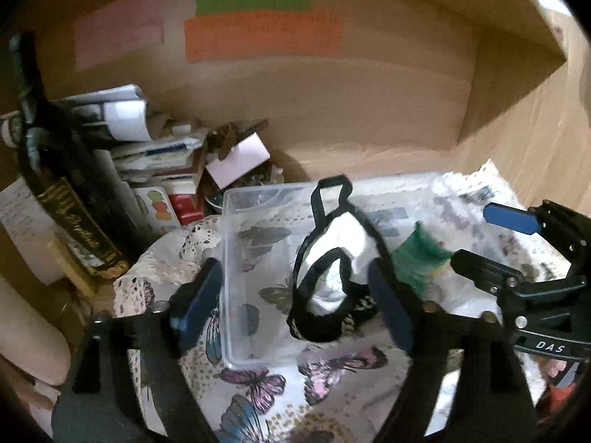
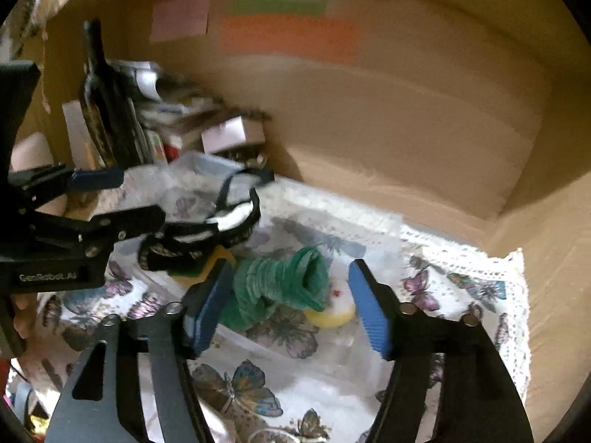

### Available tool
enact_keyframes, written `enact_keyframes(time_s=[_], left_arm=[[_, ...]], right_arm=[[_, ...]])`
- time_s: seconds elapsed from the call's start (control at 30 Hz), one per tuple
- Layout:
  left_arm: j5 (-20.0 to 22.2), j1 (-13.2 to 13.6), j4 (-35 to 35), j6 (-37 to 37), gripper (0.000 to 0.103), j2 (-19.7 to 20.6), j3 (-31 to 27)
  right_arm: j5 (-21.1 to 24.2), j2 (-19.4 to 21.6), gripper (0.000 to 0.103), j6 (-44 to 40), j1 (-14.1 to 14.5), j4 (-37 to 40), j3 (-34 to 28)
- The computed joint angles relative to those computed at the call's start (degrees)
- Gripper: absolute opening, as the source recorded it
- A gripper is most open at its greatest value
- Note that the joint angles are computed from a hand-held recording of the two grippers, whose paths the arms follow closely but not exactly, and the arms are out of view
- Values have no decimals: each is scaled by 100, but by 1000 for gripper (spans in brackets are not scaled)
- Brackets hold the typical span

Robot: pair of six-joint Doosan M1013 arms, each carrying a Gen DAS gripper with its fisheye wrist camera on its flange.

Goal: Organize soft objects
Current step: 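Lift both items over the clear box while both tools open to drop them inside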

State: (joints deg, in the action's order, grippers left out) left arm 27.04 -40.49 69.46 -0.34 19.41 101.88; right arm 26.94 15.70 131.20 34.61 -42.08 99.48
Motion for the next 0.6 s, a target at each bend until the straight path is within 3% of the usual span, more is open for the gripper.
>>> enact_keyframes(time_s=[0.1, 0.3, 0.47, 0.6], left_arm=[[81, -101, 617, -708, 99, -172, 179], [125, -276, 1260, -1401, 103, -423, 473], [-100, -385, 1112, -1306, 103, -472, 603], [-333, -454, 566, -827, 103, -385, 617]], right_arm=[[-182, -216, 73, 609, 48, -592, 201], [-336, -549, 79, 1724, 142, -1610, 553], [-273, -741, 80, 2227, 208, -1866, 824], [-168, -850, 80, 2481, 217, -1801, 1040]])
